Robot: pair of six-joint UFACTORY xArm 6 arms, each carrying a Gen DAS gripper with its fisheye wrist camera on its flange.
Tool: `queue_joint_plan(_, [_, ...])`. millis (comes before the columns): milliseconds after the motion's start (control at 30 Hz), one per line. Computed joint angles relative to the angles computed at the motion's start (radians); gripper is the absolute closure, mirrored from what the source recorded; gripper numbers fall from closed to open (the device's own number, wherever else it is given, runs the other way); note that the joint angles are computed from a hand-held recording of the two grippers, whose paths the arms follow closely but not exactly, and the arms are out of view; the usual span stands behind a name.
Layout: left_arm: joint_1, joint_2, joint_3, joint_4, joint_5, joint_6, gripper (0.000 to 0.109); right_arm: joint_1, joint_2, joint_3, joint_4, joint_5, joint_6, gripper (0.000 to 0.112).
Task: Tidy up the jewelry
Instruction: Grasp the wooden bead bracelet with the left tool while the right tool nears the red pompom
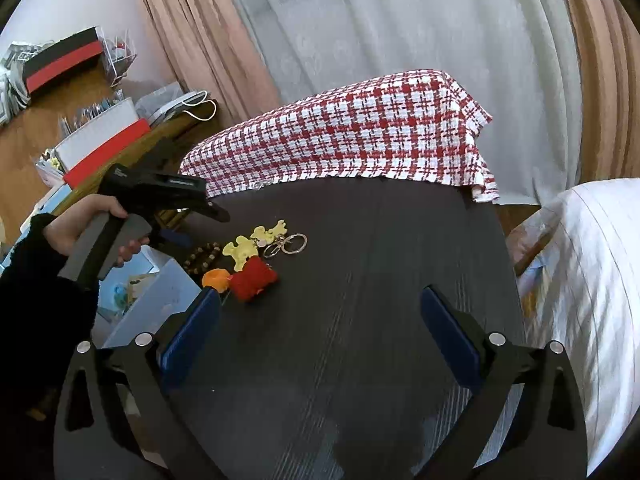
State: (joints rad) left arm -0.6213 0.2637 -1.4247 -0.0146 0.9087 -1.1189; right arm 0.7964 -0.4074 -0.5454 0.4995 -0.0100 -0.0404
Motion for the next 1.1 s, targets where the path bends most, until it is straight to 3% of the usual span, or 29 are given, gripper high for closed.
queue_joint_plan(67, [0.011, 0.036, -0.035, -0.051, 0.021, 0.044, 0.022, 0.004, 0.003, -0.004, 0.014, -0.001, -0.015, 0.017])
queue_joint_plan(233, [0.029, 0.087, -0.086, -0.08, 0.066, 0.083, 0.031, 0.025, 0.011, -0.015, 0.133, -0.006, -0.113, 0.017])
queue_joint_plan(500, [0.01, 0.195, -0.258, 0.007, 0.215, 0.108, 0.048, 0.037, 0.009, -0.021, 0.214, -0.005, -0.184, 0.017])
queue_joint_plan(633, [-0.014, 0.25, -0.346, 0.064, 0.301, 0.152, 0.065, 0.042, 0.014, -0.032, 0.252, -0.004, -0.218, 0.017])
queue_joint_plan(767, [-0.024, 0.266, -0.367, 0.086, 0.311, 0.162, 0.078, 0.048, 0.023, -0.041, 0.253, -0.003, -0.223, 0.017])
queue_joint_plan(933, [-0.041, 0.236, -0.332, 0.132, 0.324, 0.212, 0.078, 0.043, 0.041, -0.043, 0.135, -0.003, -0.115, 0.017])
queue_joint_plan(1100, [-0.041, 0.252, -0.342, 0.153, 0.309, 0.215, 0.078, 0.058, 0.072, -0.069, 0.149, -0.005, -0.129, 0.017])
